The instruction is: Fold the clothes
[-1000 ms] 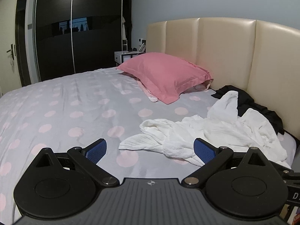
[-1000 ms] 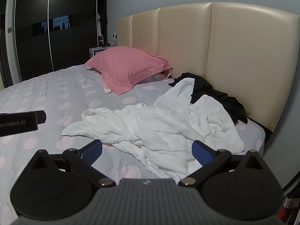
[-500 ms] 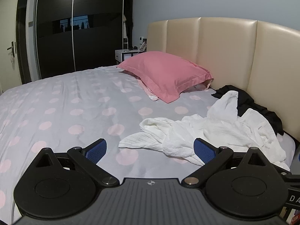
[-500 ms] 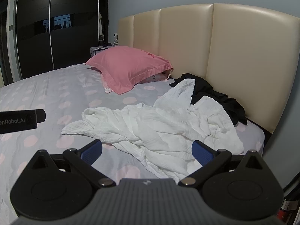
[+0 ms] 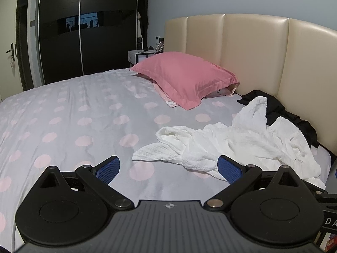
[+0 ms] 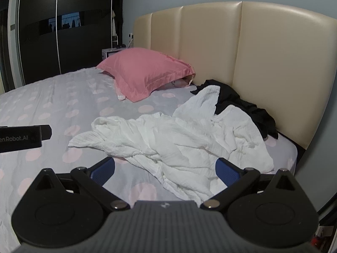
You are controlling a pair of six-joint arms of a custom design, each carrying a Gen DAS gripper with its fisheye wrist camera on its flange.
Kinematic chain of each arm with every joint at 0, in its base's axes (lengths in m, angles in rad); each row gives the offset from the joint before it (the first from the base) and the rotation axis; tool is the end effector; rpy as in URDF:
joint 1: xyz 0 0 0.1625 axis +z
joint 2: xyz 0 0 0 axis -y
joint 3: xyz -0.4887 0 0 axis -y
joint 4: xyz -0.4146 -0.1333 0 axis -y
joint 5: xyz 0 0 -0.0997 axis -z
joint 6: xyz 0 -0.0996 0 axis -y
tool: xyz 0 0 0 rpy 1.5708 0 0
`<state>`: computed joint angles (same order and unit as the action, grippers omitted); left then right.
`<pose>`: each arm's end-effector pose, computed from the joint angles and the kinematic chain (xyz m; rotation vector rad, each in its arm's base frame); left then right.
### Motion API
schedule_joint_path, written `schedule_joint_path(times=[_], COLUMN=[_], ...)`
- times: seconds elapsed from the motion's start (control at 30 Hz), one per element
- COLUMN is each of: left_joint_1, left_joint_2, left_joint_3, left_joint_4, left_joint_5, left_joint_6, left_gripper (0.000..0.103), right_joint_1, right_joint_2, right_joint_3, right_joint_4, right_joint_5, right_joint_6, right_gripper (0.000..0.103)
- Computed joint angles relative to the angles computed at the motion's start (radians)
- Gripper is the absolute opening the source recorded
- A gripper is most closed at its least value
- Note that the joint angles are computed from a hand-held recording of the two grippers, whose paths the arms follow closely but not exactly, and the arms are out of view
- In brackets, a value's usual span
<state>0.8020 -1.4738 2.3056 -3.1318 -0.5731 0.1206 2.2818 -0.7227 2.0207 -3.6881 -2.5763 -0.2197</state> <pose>-0.1478 -0.4649 0.3686 0.5218 2.1353 -1.1520 0.4192 -0.4114 0.1229 0.4915 -2.0899 1.1587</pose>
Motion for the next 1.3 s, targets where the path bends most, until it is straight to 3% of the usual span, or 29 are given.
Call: schedule_joint_path(times=[0.17,0.33,0.5,0.67,0.77,0.97,1.1,1.2,1.3], left_joint_1=[0.017,0.056,0.104,0.146,0.164,0.215,0.252,0.283,0.310], left_joint_2=[-0.001,0.005,0.038,0.086,0.114,0.138,0.138,0.133,0.121], left_joint_3=[-0.006,-0.031,-0.076,-0.136,-0.154,-0.186,-0.193,-0.194,-0.196], left_joint_4=[0.028,0.066,0.095,0.151,0.139,0.164,0.196,0.215,0.248], left_joint_5=[-0.016,-0.065,-0.147,-0.198,-0.200,-0.174,-0.141,-0.114,-0.101], left_joint_6=[-0.012,-0.008,0.027,0.034,0.075,0.098,0.099,0.089,0.051], left_gripper=[0.101,0.099,0.094,0.083,0.082,0.081,0.081,0.081,0.081], right_joint_1=[-0.020,-0.057,-0.102,-0.174,-0.219,-0.309,-0.349,-0.380,-0.391], right_joint_2=[-0.028,-0.051,-0.035,-0.013,0.022,0.053,0.089,0.081,0.082], right_joint_3=[0.006,-0.011,-0.074,-0.146,-0.195,-0.243,-0.274,-0.275,-0.285], right_joint_4=[0.058,0.147,0.162,0.228,0.245,0.261,0.187,0.234,0.254], right_joint_5=[0.038,0.081,0.090,0.103,0.063,0.074,0.062,0.089,0.101], right_joint_6=[0.043,0.031,-0.079,-0.096,-0.135,-0.182,-0.292,-0.226,-0.219], right_gripper=[0.102,0.101,0.087,0.074,0.060,0.059,0.060,0.056,0.040])
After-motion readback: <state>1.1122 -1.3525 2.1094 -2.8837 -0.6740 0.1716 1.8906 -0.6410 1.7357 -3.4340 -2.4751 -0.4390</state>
